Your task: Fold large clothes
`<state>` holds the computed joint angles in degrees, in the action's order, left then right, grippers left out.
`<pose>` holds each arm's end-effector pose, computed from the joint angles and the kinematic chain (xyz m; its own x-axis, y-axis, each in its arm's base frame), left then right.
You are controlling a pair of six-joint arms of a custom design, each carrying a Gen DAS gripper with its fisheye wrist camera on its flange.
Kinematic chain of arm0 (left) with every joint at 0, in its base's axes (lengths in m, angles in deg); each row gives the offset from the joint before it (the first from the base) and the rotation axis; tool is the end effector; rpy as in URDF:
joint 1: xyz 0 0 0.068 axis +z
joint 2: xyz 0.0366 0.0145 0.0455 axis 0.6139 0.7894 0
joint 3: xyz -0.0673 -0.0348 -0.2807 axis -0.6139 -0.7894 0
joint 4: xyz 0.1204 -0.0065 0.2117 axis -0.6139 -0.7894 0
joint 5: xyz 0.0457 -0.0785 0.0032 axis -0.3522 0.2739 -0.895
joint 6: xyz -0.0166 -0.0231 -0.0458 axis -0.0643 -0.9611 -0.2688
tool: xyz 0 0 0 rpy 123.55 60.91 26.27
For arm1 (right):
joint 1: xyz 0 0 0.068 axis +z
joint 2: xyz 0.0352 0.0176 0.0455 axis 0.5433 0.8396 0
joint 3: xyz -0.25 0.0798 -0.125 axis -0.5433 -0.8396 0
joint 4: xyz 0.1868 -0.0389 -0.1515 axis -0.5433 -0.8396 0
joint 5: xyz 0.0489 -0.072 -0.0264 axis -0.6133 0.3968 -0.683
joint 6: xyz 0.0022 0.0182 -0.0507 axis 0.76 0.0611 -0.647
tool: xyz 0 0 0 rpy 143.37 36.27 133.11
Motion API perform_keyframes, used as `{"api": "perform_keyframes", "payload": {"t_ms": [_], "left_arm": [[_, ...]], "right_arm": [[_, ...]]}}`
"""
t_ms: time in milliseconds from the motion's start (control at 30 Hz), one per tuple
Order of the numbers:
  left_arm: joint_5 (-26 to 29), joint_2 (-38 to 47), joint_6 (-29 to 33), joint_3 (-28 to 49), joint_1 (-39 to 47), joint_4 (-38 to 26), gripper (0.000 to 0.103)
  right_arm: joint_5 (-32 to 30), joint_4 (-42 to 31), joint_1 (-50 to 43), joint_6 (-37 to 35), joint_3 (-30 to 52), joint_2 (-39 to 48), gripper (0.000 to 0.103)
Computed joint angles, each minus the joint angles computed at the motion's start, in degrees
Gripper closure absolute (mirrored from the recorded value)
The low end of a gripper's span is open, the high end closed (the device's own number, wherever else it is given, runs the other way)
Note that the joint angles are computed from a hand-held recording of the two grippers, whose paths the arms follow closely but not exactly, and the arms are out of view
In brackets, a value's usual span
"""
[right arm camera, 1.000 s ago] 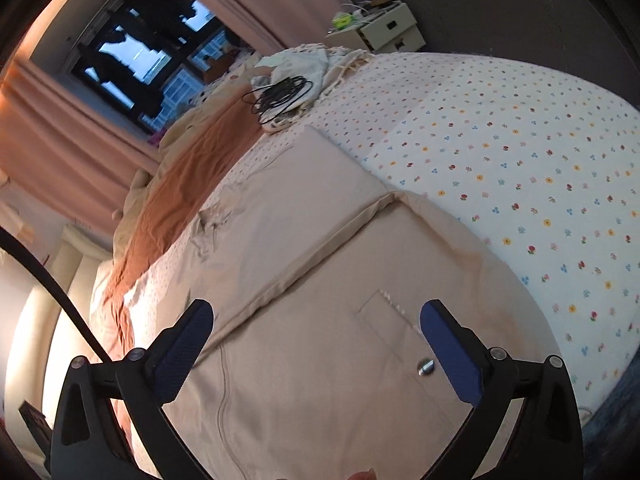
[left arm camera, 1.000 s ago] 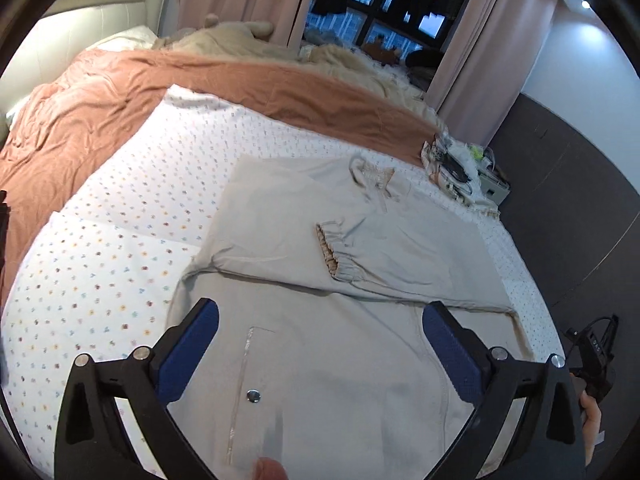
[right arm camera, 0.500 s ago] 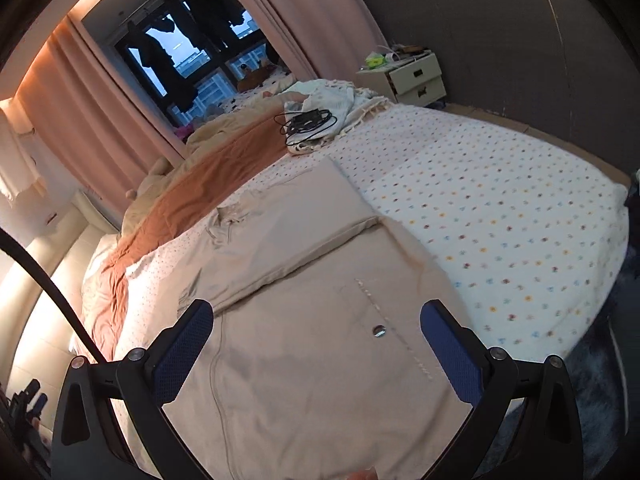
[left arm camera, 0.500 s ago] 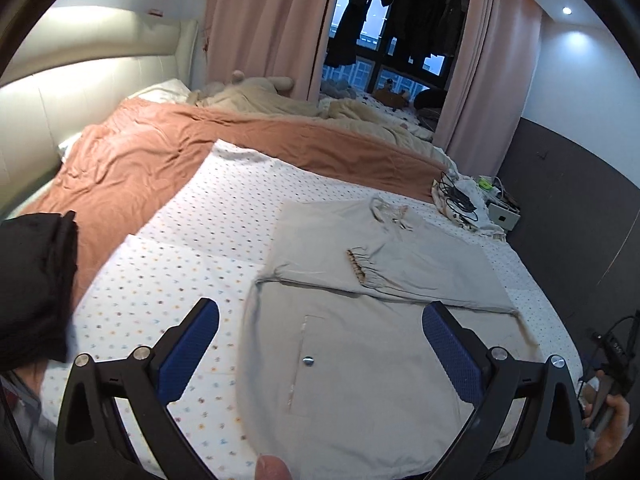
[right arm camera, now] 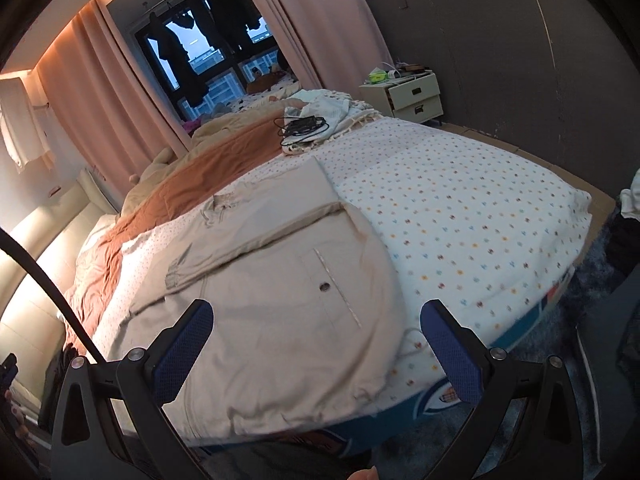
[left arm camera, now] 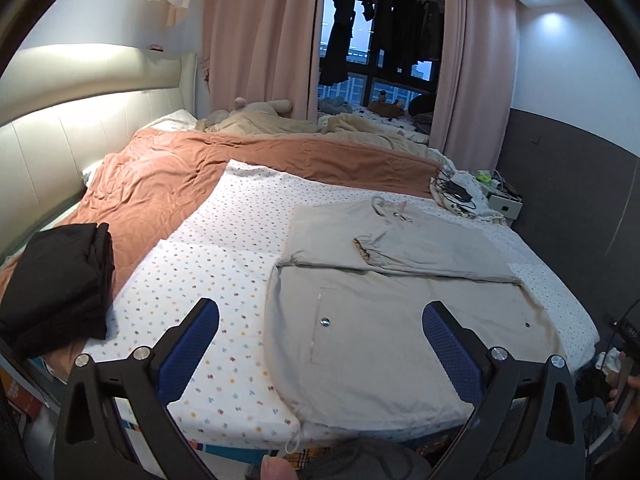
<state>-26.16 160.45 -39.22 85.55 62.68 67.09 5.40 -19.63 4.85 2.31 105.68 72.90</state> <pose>0.2550 0.1002 0.2886 -0.5120 -0.1109 -0.8518 0.0291 0.9888 -0.1462 0.1357 -0.0571 0.2283 -0.4331 0.5026 -0.7482 0.2792 0.8641 0.4188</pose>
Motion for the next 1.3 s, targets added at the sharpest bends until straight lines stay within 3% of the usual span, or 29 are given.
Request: {"api": "perform_keyframes", "payload": {"t_ms": [200, 300, 467, 633, 800, 967, 1067, 1233, 1300], "left_arm": [[2.53, -3.9, 3.15, -7.45, 2.35, 3.29, 0.0], [6.14, -4.58, 2.91, -10.6, 4.97, 6.11, 0.0], [10.03, -2.93, 2.78, -13.76, 7.9, 9.33, 0.0], [12.28, 1.2, 1.66, -16.47, 10.08, 14.44, 0.0], [12.37, 8.72, 1.0, -16.39, 10.32, 18.69, 0.0], [12.95, 15.3, 0.5, -14.94, 10.15, 20.65, 0.0], [14.5, 19.09, 0.45, -13.28, 10.16, 20.16, 0.0], [14.12, 24.53, 0.0, -9.29, 8.9, 16.47, 0.022], [15.79, 26.56, -0.22, -7.82, 9.07, 15.27, 0.023]], "right_arm": [[-7.76, -7.09, -12.87, -10.5, -2.56, -2.78, 0.0], [-15.29, -10.04, -22.39, -17.18, -4.55, -3.37, 0.0], [-24.63, -12.21, -35.2, -28.87, -5.96, 3.89, 0.0], [-29.68, -10.27, -38.99, -36.47, -6.51, 13.57, 0.0], [-32.6, -5.39, -38.22, -39.8, -7.23, 22.54, 0.011], [-33.28, 6.28, -32.09, -30.64, -7.36, 32.57, 0.028], [-34.62, 13.57, -27.83, -24.35, -7.3, 37.4, 0.034], [-35.55, 28.09, -21.28, -12.55, -6.44, 47.37, 0.038], [-35.86, 34.29, -18.88, -7.62, -6.1, 51.42, 0.044]]}}
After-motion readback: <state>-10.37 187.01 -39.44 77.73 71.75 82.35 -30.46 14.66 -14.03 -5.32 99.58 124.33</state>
